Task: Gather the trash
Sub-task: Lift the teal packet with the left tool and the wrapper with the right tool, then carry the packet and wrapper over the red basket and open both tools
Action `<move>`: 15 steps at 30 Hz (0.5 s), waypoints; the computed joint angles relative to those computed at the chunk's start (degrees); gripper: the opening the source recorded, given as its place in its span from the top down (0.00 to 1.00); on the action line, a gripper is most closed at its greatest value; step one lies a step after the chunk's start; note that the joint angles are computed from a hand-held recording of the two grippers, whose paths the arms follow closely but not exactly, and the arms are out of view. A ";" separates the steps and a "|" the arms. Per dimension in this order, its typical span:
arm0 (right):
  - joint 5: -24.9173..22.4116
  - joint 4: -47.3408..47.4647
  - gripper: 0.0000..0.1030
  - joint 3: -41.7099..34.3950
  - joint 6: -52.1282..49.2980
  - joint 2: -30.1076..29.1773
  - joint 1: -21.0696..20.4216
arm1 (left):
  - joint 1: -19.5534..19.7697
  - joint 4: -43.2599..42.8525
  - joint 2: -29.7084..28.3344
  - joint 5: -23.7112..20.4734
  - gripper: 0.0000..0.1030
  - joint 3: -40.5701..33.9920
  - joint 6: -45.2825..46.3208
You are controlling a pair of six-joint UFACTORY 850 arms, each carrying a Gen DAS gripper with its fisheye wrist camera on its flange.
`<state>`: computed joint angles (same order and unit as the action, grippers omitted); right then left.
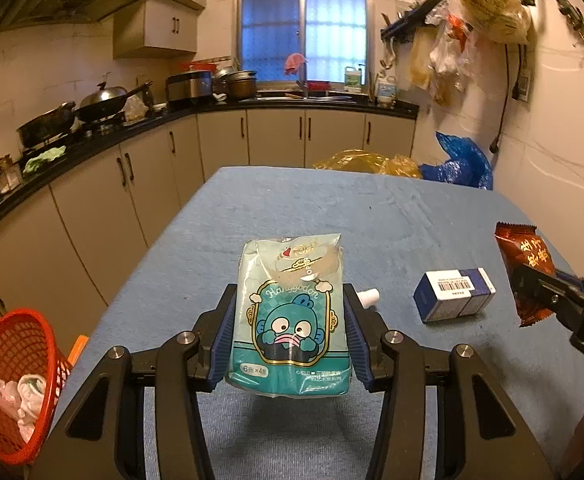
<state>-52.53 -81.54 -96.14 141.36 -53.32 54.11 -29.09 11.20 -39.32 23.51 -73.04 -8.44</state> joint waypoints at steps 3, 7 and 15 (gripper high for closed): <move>-1.37 0.03 0.66 0.22 -0.41 0.05 0.11 | -0.06 -3.32 1.51 0.56 0.53 1.72 2.17; 0.45 -0.03 0.66 0.14 -0.52 0.11 -0.28 | 0.36 -4.04 4.15 1.18 0.53 5.04 2.19; 3.75 -0.17 0.66 -3.76 -1.76 -0.83 0.53 | 3.86 -1.62 10.17 3.26 0.53 12.26 -0.04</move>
<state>-48.78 -81.70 -99.90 139.60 -54.16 54.64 -25.23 9.57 -29.15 26.77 -60.78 -8.48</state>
